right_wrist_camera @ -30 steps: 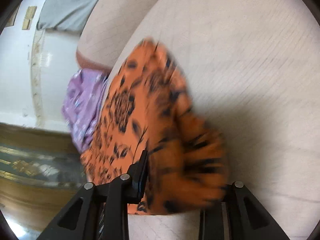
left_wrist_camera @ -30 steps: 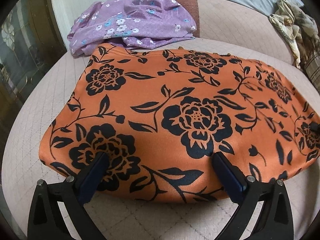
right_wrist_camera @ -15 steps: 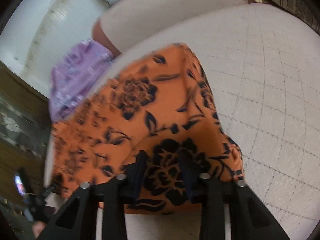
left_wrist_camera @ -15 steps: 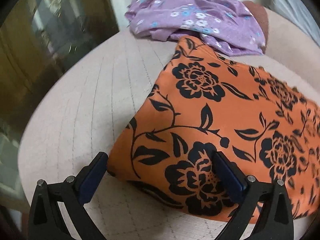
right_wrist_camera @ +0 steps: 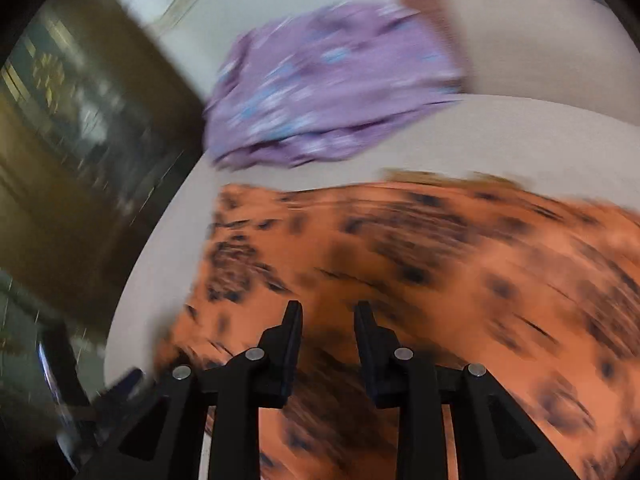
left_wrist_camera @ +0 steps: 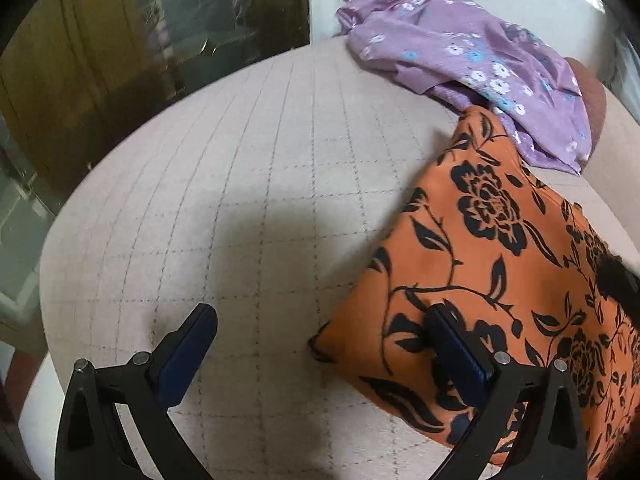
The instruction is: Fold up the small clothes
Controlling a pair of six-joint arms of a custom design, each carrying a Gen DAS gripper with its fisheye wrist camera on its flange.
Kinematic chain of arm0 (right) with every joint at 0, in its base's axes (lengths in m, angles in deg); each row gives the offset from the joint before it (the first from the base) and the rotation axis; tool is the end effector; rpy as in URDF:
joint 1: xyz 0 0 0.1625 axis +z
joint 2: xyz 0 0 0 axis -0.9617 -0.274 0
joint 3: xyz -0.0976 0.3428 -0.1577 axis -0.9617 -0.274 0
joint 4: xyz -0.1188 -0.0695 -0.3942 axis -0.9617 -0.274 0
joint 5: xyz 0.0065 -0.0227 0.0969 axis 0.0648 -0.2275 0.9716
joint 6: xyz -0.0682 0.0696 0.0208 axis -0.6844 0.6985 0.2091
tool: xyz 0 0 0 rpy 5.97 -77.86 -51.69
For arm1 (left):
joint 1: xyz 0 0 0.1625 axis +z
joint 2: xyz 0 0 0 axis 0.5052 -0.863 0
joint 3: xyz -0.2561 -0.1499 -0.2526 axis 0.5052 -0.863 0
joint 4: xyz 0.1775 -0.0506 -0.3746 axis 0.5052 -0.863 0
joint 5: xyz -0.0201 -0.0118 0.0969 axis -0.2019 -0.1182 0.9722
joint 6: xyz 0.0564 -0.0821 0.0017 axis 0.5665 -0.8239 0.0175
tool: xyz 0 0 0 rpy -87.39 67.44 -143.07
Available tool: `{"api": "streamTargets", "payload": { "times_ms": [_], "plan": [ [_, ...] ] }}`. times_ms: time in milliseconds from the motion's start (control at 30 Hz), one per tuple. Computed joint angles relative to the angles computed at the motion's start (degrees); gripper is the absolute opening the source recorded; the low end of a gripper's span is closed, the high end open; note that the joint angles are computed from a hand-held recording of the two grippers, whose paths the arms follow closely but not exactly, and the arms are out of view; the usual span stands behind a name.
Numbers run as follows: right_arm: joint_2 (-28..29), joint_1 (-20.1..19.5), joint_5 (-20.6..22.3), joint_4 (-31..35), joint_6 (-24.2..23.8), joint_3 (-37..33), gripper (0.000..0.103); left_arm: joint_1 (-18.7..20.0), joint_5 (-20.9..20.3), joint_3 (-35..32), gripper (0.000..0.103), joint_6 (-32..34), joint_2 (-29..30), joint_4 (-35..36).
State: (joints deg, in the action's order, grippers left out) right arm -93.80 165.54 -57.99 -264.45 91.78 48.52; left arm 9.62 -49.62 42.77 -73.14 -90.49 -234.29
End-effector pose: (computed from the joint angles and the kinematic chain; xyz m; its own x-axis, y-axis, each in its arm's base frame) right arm 0.0962 -0.5160 0.2556 -0.8698 0.4512 0.1997 0.0914 0.5451 -0.8334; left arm -0.2826 -0.5021 0.0415 -0.6696 0.3153 -0.6725 0.5783 0.7895 -0.2056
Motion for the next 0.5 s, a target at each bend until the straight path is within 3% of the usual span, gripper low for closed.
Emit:
{"api": "streamTargets", "payload": {
  "times_ms": [133,267,333,400,467,500],
  "plan": [
    [6.8,-1.0,6.8,8.4,-0.1,-12.3,0.030,0.3,0.2,0.0,0.103,-0.1,-0.4,0.1],
    [14.0,-2.2,7.1,18.0,2.6,-24.4,0.031,0.9,-0.3,-1.3,0.103,0.8,0.5,0.6],
    [16.8,-2.5,4.6,16.2,2.6,-27.4,0.029,1.0,-0.6,-1.8,0.103,1.1,0.8,0.8],
    [16.6,-3.1,5.9,14.3,4.4,-27.2,0.029,1.2,-0.6,-2.3,0.103,1.2,1.1,0.6],
    [14.1,-3.5,7.9,10.5,6.9,-23.0,0.029,0.8,0.2,-1.6,0.103,1.6,0.7,-0.9],
    [12.8,-3.0,6.2,7.3,5.9,-20.6,0.029,0.1,1.3,-0.5,0.103,2.7,0.4,-3.3]
  ]
}}
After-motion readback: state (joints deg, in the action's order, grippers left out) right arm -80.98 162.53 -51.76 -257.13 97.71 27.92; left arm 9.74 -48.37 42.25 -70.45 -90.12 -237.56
